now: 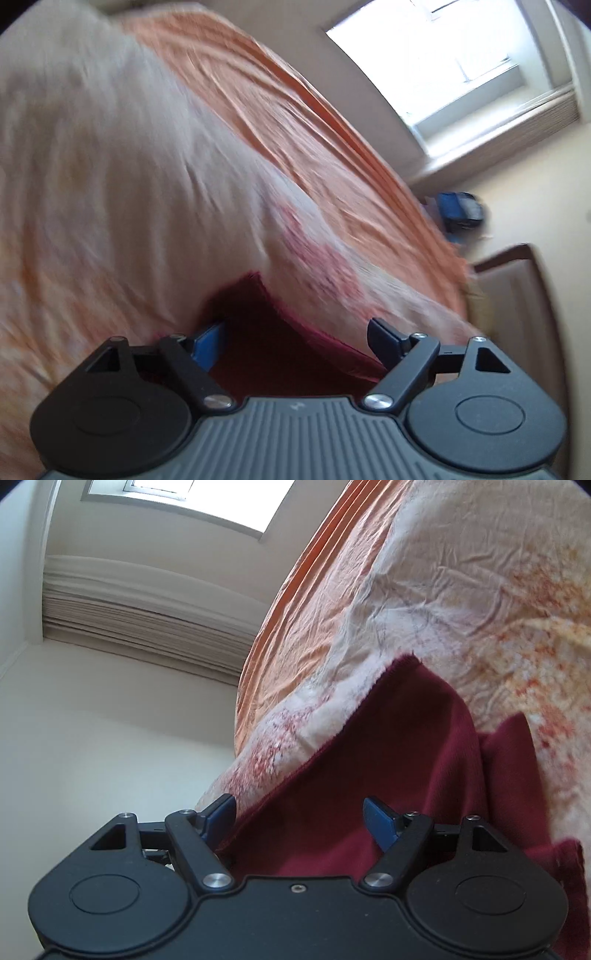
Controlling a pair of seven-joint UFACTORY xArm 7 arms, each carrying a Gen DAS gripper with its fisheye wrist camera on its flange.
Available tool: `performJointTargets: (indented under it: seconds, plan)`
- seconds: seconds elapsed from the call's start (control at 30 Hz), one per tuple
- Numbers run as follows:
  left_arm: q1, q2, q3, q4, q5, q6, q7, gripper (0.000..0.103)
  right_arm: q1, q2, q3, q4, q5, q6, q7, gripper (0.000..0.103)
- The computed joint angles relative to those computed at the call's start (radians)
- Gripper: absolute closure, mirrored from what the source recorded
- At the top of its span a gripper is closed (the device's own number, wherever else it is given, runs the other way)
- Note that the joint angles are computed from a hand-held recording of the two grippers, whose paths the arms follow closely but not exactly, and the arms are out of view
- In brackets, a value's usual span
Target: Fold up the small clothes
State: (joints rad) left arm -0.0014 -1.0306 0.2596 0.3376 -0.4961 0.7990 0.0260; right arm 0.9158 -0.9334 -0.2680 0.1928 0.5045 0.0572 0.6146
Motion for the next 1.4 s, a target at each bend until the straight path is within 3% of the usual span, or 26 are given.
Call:
performJointTargets:
  seconds: [0.07,0.17,0.3,0.43,0.47,0.57,0.73,0.83,1.0,1.13,1.27,1.4]
  plan:
    - [0.011,0.010,-0.063,0.025,0.051,0.002,-0.017,0.017,-0.043,0.013,0.038,0.015,-0.017,0.021,0.008,0.024]
    - [-0.010,-0.024,-0.121,0.047,0.133,0.076,-0.007,0.011,-0.073,0.024,0.090,0.047,-0.055,0.060,-0.012,0.024]
    - [-0.041,-0.100,-0.173,0.031,0.215,0.182,0.012,0.011,-0.190,0.059,0.253,0.132,-0.178,0.254,-0.079,0.024]
    - [-0.048,-0.167,-0.202,0.001,0.250,0.237,0.014,0.010,-0.272,0.079,0.423,0.188,-0.307,0.387,-0.157,0.024]
    - [-0.045,-0.214,-0.167,-0.004,0.290,0.281,0.025,0.009,-0.277,0.084,0.450,0.193,-0.327,0.400,-0.175,0.024]
    - [-0.043,-0.257,-0.183,-0.029,0.301,0.308,0.036,0.009,-0.285,0.085,0.498,0.195,-0.356,0.430,-0.194,0.024]
    - [-0.037,-0.333,-0.172,-0.039,0.330,0.363,0.069,0.009,-0.305,0.018,0.520,0.160,-0.378,0.501,-0.181,0.024]
    - [-0.003,-0.440,-0.109,-0.026,0.331,0.450,0.081,0.009,-0.302,-0.128,0.511,0.126,-0.366,0.576,-0.146,0.024]
    - [0.125,-0.662,0.062,0.009,0.390,0.718,0.144,0.007,-0.261,-0.532,0.487,0.064,-0.322,0.856,-0.093,0.024]
    - [0.182,-0.736,0.122,0.046,0.433,0.901,0.198,0.011,-0.256,-0.760,0.506,0.068,-0.268,1.123,-0.059,0.024]
    - [0.208,-0.763,0.149,0.063,0.415,0.979,0.208,0.018,-0.292,-0.887,0.530,0.054,-0.191,1.266,-0.011,0.033]
    - [0.211,-0.766,0.146,0.066,0.399,0.995,0.214,0.020,-0.335,-0.952,0.544,0.026,-0.131,1.292,-0.017,0.047]
